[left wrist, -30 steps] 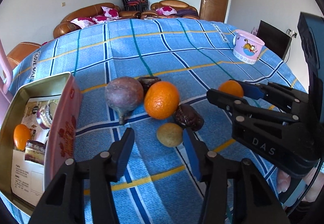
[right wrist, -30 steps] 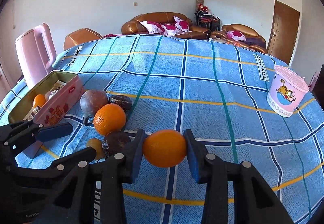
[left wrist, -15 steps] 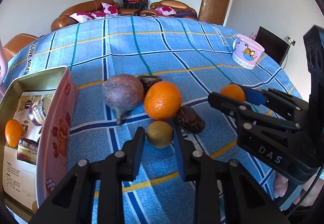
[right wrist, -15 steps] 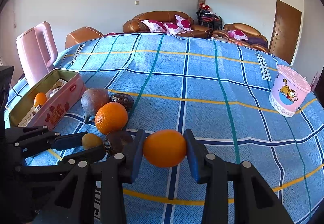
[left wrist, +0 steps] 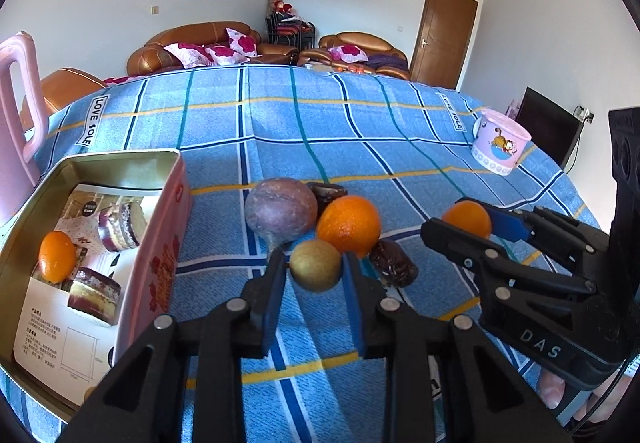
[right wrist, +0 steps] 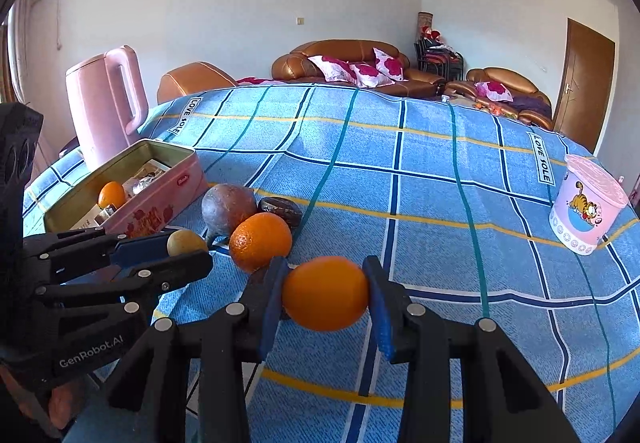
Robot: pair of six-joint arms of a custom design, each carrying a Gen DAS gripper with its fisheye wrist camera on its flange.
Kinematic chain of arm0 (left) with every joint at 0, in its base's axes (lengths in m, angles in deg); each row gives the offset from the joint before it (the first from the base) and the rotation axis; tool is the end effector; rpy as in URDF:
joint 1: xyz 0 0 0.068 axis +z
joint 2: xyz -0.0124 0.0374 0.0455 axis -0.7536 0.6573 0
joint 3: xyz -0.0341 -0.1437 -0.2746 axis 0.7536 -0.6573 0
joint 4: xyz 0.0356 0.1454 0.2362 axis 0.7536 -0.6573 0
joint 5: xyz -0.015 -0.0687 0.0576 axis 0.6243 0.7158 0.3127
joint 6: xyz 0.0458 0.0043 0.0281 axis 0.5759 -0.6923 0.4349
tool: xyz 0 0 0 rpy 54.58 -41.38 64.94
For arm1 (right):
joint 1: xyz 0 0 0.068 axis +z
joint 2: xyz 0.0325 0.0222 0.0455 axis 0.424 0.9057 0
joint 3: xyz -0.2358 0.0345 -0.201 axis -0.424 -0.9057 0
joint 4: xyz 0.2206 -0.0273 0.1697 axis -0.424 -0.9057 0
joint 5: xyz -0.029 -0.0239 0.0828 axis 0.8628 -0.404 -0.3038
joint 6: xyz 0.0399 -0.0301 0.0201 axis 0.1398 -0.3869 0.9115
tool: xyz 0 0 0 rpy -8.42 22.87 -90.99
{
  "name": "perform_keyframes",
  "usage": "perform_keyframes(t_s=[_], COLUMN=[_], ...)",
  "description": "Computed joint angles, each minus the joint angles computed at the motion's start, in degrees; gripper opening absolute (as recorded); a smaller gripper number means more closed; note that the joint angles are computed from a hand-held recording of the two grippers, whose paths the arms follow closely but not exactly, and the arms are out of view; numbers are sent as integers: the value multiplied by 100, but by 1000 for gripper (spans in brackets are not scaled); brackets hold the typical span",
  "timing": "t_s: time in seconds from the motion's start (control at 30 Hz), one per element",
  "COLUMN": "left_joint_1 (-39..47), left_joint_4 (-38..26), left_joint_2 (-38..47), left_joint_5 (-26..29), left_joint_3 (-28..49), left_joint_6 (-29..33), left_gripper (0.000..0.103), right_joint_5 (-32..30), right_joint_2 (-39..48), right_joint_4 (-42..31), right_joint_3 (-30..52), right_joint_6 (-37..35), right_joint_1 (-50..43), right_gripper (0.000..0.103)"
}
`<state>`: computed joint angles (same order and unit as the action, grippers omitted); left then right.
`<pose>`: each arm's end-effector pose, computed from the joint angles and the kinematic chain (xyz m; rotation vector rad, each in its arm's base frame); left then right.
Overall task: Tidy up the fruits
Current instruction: 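Grasp the small brown kiwi with the left gripper while the right gripper holds the orange, then lift and carry the kiwi and the orange over the tin box with both grippers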
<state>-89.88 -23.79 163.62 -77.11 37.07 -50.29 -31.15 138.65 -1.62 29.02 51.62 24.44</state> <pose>0.2014 -0.1632 0.0936 0.2240 2.2849 -0.2977 0.2318 0.0061 0.0909 -0.3125 2.2099 0.1787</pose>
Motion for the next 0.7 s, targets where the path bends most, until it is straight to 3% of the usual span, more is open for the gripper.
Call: perform_keyframes(t_s=[0.7], left_joint_1=[-276], left_joint_4=[468], left_joint_2=[-205], left_joint_5=[-649], left_joint_3=[-316], left_joint_6=[-49], left_gripper=[30], right_joint_5=[-347], right_joint_2=[-106], right_joint_4=[784], right_joint_3=[-381], right_joint_6=[-56], right_joint_1=[-98], right_gripper=[41])
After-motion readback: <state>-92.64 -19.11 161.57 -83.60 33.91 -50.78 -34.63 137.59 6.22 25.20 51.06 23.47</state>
